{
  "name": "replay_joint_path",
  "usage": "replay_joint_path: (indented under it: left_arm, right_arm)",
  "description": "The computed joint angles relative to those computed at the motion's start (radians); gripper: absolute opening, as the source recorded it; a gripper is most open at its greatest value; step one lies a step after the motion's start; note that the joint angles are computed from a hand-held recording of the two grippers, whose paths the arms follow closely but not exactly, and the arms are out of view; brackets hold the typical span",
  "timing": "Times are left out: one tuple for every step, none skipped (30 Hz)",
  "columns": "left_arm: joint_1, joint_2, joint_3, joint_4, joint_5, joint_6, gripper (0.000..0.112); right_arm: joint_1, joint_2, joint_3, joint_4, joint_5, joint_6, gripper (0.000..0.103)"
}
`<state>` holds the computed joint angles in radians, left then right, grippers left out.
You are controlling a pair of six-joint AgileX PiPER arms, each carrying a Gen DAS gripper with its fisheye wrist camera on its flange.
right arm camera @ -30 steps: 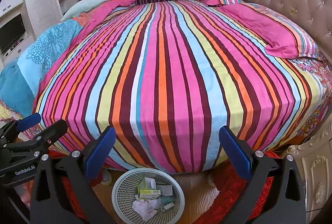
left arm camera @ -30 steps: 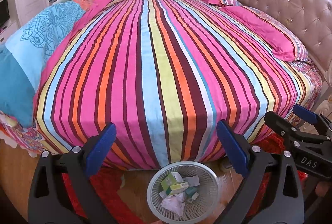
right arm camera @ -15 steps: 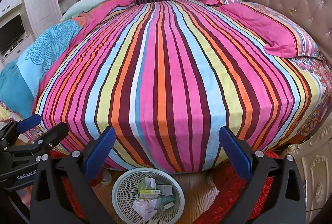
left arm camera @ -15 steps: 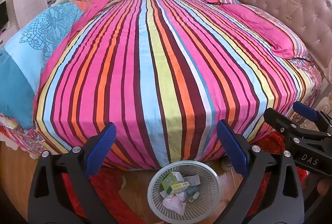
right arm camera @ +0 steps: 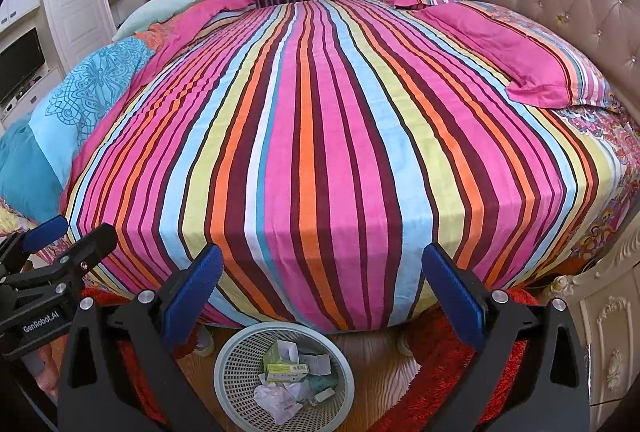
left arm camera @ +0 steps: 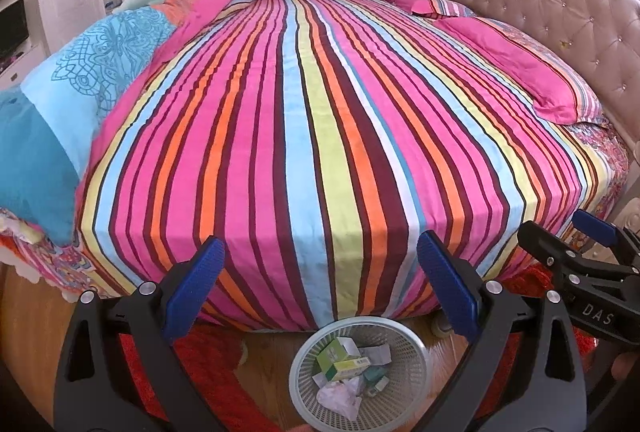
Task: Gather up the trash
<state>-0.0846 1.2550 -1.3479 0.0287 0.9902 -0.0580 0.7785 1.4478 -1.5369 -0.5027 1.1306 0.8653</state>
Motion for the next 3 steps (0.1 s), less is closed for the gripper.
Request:
replay_joint_path:
  left_arm:
    - [0.001, 0.0, -0.001, 0.001, 0.0, 0.0, 0.094]
    - [0.002, -0.001, -0.003, 0.0, 0.0, 0.001, 0.094]
    - [0.003, -0.001, -0.003, -0.003, -0.001, 0.003, 0.094]
  right_arm:
    - [0.0, 0.0, 0.0, 0.0, 0.001, 0.001, 0.095]
    - [0.0, 0.001, 0.001, 0.001, 0.001, 0.001, 0.095]
    - [0.0, 0.001, 0.001, 0.002, 0.002, 0.001, 0.095]
